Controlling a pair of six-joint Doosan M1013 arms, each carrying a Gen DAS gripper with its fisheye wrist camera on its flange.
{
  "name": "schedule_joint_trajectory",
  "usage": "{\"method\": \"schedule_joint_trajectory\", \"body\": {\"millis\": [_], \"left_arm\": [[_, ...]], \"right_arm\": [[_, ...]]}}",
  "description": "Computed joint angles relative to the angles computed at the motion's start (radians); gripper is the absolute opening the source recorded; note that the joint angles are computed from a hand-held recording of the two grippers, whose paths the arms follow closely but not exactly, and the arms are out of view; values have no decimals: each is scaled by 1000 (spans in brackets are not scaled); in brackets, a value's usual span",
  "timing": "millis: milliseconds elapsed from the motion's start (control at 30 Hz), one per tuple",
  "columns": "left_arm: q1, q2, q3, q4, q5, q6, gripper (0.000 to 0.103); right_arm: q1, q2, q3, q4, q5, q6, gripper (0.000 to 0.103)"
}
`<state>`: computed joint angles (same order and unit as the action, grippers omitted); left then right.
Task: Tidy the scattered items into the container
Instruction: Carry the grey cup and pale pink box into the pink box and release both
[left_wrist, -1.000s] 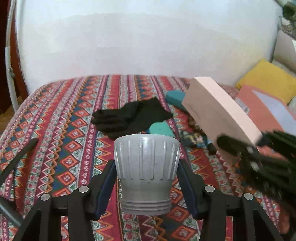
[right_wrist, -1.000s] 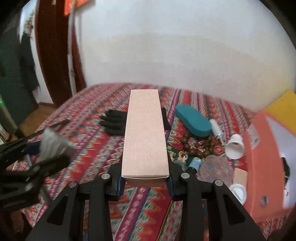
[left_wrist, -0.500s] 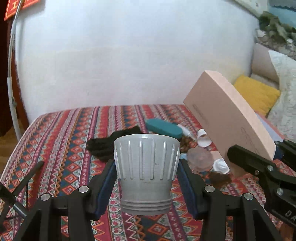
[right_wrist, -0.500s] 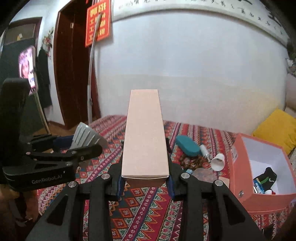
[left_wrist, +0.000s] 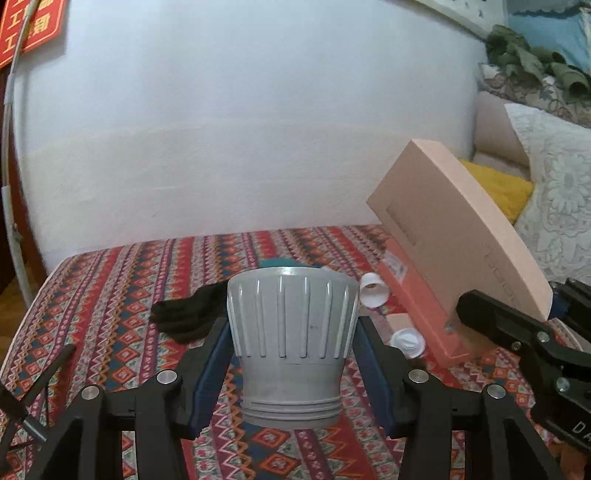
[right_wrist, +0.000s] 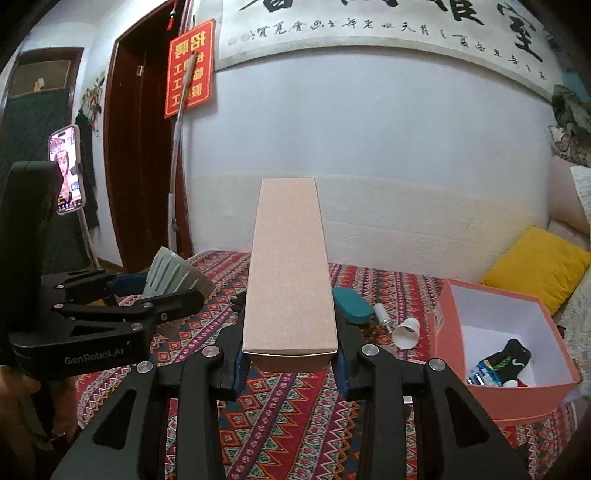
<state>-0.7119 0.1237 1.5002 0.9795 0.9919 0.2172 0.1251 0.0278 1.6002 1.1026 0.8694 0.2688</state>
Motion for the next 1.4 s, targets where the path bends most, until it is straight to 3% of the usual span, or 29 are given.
{"method": "schedule_joint_trajectory", "body": {"millis": [467,667,933,1233,1400], "left_arm": [[-42,111,-197,6,-49,133,57],[-26,205,-349,-107,-113,278,57],[-10,352,-555,-278,-120,479,57],[21,539,-841,-443,-59,668,57],[39,647,-1006,-498,10,732,57]], "right_arm": [[-135,4,-37,100,0,10,38],[-213,30,-74,145,-68,53,38],[-305,109,-186,137,-130,174,38],[-325,229,-349,71,-192,334,38],[-309,307,-435,-88,-180,469,38]]}}
